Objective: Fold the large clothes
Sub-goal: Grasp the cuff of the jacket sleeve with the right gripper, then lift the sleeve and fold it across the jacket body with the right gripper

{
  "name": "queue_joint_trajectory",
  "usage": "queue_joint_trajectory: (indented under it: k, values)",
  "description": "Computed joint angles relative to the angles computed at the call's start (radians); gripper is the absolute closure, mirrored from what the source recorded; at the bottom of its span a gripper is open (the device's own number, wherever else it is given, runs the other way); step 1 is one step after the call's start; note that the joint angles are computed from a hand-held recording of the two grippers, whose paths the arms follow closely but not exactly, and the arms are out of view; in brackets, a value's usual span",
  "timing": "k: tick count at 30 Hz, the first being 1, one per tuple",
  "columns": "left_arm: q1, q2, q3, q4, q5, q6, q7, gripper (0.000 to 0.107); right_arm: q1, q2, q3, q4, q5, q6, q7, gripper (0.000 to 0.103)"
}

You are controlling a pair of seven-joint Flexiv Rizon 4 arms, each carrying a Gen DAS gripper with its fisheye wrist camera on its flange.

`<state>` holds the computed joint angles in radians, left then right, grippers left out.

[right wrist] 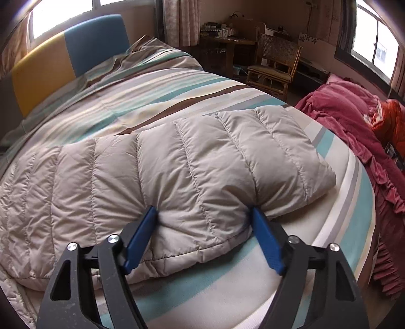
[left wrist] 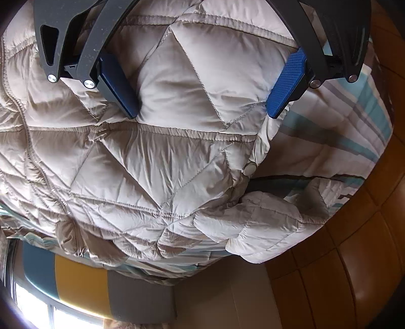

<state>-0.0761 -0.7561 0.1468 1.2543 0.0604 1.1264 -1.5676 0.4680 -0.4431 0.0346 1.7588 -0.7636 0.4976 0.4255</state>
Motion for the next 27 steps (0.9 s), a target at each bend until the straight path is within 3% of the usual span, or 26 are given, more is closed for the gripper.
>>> queue_joint_trajectory:
  k: [1, 6, 9, 12, 16, 22, 27]
  values:
    - [-0.008, -0.005, 0.009, -0.011, 0.007, -0.01, -0.005, 0.007, 0.0, -0.007, -0.002, -0.006, -0.004, 0.0, -0.009, 0.035]
    - [-0.003, -0.008, 0.002, -0.015, 0.015, -0.009, -0.009, 0.007, 0.01, -0.04, -0.013, -0.049, -0.041, -0.006, -0.092, 0.078]
    - [0.005, -0.004, -0.008, 0.001, 0.003, 0.014, -0.005, 0.007, 0.024, -0.06, -0.025, -0.083, -0.061, -0.035, -0.131, 0.087]
    - [0.002, -0.004, -0.004, 0.005, 0.001, 0.024, -0.006, 0.007, 0.047, -0.067, -0.04, -0.103, -0.114, -0.047, -0.127, 0.088]
    - [0.002, -0.003, -0.003, 0.01, -0.004, 0.033, -0.004, 0.007, 0.089, -0.108, -0.052, -0.187, -0.178, -0.11, -0.219, 0.088]
    - [0.001, -0.004, -0.003, 0.012, -0.01, 0.036, -0.001, 0.007, 0.169, -0.231, -0.097, -0.371, -0.325, -0.103, -0.466, 0.088]
    - [0.001, -0.004, -0.002, 0.012, -0.013, 0.036, 0.0, 0.007, 0.223, -0.346, -0.154, -0.525, -0.375, -0.045, -0.642, 0.088]
